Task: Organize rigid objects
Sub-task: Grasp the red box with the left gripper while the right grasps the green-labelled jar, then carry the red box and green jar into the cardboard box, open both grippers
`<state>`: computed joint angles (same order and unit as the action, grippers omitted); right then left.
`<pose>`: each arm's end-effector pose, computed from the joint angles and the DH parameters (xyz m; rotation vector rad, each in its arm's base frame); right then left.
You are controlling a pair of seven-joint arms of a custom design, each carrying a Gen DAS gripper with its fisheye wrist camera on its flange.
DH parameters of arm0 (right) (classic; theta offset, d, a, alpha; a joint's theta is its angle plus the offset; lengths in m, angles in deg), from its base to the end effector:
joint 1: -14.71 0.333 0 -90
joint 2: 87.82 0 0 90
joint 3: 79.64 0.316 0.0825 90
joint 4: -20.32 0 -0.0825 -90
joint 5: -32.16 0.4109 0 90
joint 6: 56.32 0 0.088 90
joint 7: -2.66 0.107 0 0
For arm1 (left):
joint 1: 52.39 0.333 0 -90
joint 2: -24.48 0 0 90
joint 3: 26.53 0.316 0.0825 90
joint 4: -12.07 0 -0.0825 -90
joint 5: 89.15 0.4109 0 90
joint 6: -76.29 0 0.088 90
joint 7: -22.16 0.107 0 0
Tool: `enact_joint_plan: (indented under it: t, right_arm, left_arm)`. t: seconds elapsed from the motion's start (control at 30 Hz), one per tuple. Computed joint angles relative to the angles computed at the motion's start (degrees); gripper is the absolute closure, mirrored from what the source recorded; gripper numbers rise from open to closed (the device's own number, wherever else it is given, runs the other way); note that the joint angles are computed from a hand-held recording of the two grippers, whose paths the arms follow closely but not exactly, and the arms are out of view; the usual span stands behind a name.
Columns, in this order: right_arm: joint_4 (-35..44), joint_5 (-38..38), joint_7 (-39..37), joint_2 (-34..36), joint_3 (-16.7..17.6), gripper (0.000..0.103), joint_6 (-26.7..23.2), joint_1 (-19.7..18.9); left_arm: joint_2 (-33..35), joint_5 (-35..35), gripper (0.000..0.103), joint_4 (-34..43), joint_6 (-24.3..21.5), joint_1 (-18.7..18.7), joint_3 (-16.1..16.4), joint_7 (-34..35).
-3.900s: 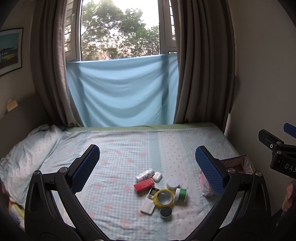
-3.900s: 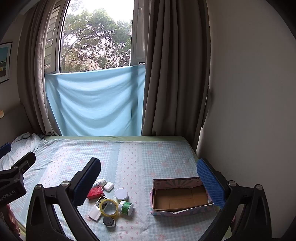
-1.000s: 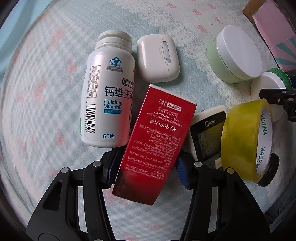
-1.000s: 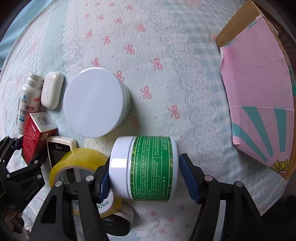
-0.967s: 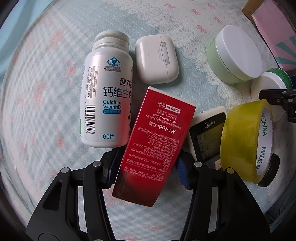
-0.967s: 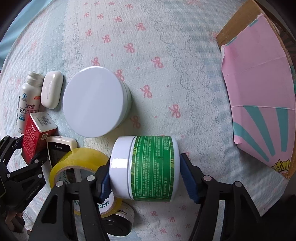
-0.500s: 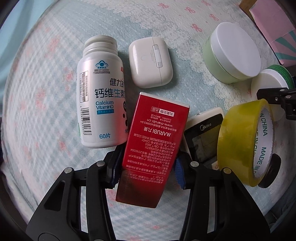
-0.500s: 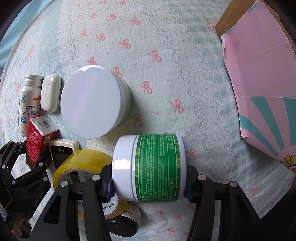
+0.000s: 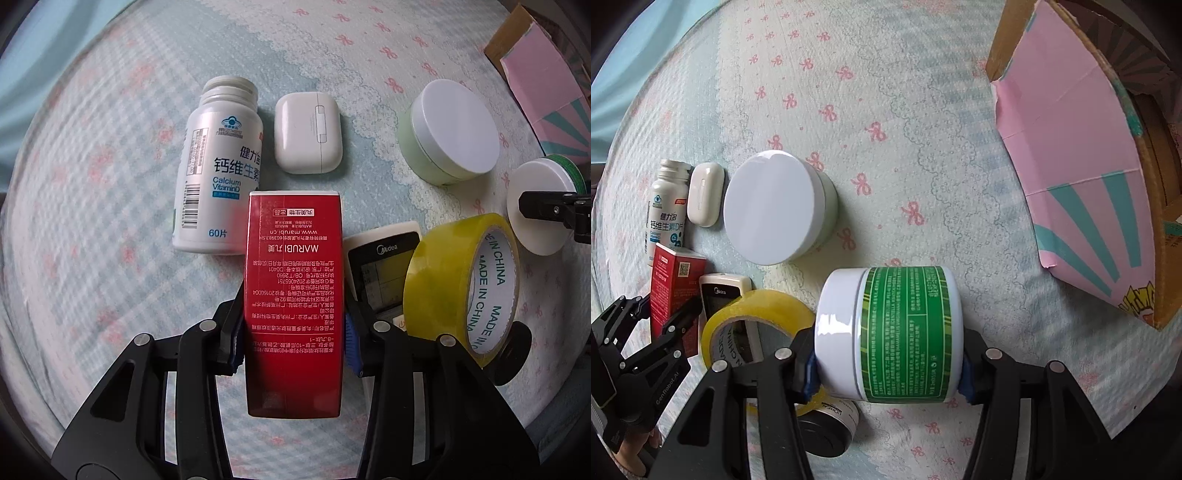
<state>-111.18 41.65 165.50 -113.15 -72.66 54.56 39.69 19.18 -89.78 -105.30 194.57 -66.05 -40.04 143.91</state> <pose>0.3773 0.2539 0.5181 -1.1881 2.8304 0.1754 0.5005 -0.2605 0.4790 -0.8250 2.9409 -0.0967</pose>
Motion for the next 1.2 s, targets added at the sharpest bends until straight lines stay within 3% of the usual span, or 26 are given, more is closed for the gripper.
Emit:
enact_joint_plan:
  t: [0.33, 0.63, 0.7, 0.93, 1.2]
  right_arm:
    - [3.3, -3.7, 0.4, -5.2, 1.7, 0.051, -3.8, 0.8]
    - [9.7, -8.7, -2.1, -11.8, 2.4, 0.051, -9.9, 0.2]
    - [10.5, -9.2, -2.5, -14.1, 1.9, 0.051, -10.3, -0.5]
    - [14.6, -14.4, -9.0, -20.3, -0.2, 0.051, -18.8, -4.7]
    - [12.9, -17.3, -18.4, -30.0, -5.4, 0.051, -29.9, -10.9]
  left_arm:
    - [-8.3, -6.6, 0.065, -0.9, -3.3, 2.0, 1.8, -2.4]
    - [-16.3, -13.6, 0.065, 2.5, -6.9, -0.1, 1.3, -4.5]
    - [-16.4, -15.0, 0.065, 4.0, -7.5, -1.0, 0.5, -5.6]
    - [-14.5, -17.0, 0.065, 10.2, -7.4, -5.6, -4.0, -11.3]
    - [-4.8, -14.9, 0.065, 20.3, -5.8, -13.0, -10.0, -20.2]
